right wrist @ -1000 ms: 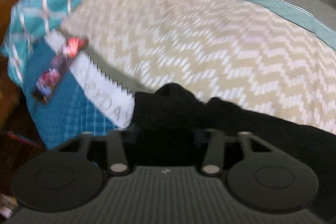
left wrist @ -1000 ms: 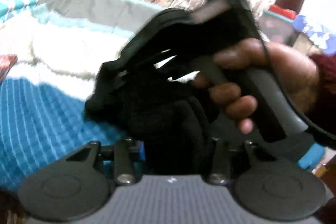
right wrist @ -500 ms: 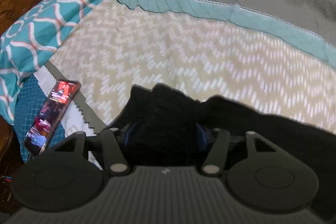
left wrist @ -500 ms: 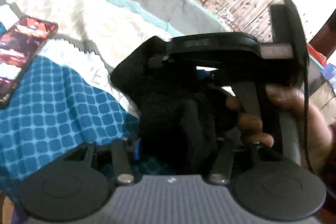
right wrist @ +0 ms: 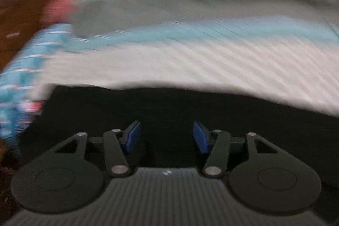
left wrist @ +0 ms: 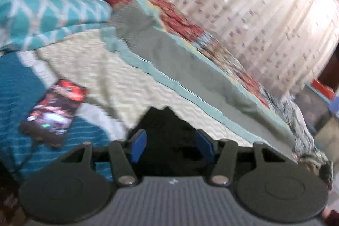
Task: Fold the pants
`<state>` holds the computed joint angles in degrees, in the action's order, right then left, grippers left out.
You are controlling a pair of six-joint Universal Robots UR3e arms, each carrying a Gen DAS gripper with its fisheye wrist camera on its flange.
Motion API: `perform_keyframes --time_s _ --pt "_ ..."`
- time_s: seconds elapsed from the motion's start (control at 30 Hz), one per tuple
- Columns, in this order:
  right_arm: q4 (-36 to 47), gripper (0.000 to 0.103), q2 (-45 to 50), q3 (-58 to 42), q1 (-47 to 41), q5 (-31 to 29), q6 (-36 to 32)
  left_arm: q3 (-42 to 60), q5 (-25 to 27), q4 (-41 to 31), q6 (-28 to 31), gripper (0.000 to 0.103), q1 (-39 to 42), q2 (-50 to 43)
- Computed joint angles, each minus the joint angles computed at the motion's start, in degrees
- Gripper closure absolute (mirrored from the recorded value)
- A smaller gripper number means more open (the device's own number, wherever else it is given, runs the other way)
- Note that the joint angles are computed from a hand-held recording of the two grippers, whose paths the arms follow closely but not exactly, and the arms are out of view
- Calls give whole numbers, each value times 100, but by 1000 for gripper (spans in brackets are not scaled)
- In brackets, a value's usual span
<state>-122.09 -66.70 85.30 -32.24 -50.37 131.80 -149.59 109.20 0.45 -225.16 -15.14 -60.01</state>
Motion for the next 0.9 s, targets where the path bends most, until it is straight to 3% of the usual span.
perform_keyframes --time_s 0.07,0.1,0.13,0.17,0.2,0.27,0.37,0.47,0.63,0.73,0.8,0.83,0.9 --pt "-1191 102 713 -355 -501 34 869 669 131 173 122 51 -378 -1013" --pt "-1382 102 983 -661 -748 46 1556 1077 238 162 61 51 -718 -1494" --pt "-1375 95 1280 -1153 -1157 90 2497 1506 201 91 68 51 -818 -1895" --pt "-1337 87 1412 -1413 -1444 222 2957 1846 116 58 76 51 -903 -2230" --pt "-1256 83 1542 -1654 -1895 624 3150 2178 19 72 112 51 -976 -2595" --pt "-1485 66 1651 -1792 -2592 1131 3303 2855 -147 -86 182 51 -1108 -3233" --pt "-2015 55 1783 -1736 -3463 1573 3534 3964 -419 -710 207 51 -1317 -4042" --pt "-2275 43 1987 -1628 -3886 1691 3509 5215 -659 -1384 189 51 -1576 -4892" --pt "-1887 37 2180 -1364 -3822 2009 3118 7551 -911 -2789 299 51 -1895 -6323" --pt "-1752 36 2342 -1656 -3767 2042 2859 8959 -1195 -4033 358 55 -1898 -7162" --pt "-1118 49 2112 -1644 -3764 2206 2251 9652 -1350 -4796 419 57 -1891 -7622" --pt "-245 70 2038 -1868 -3657 2160 1683 9768 -1212 -4816 461 57 -1954 -7744" --pt "400 83 1797 -1816 -3590 2166 1062 10255 -1066 -5189 561 55 -2040 -7923"
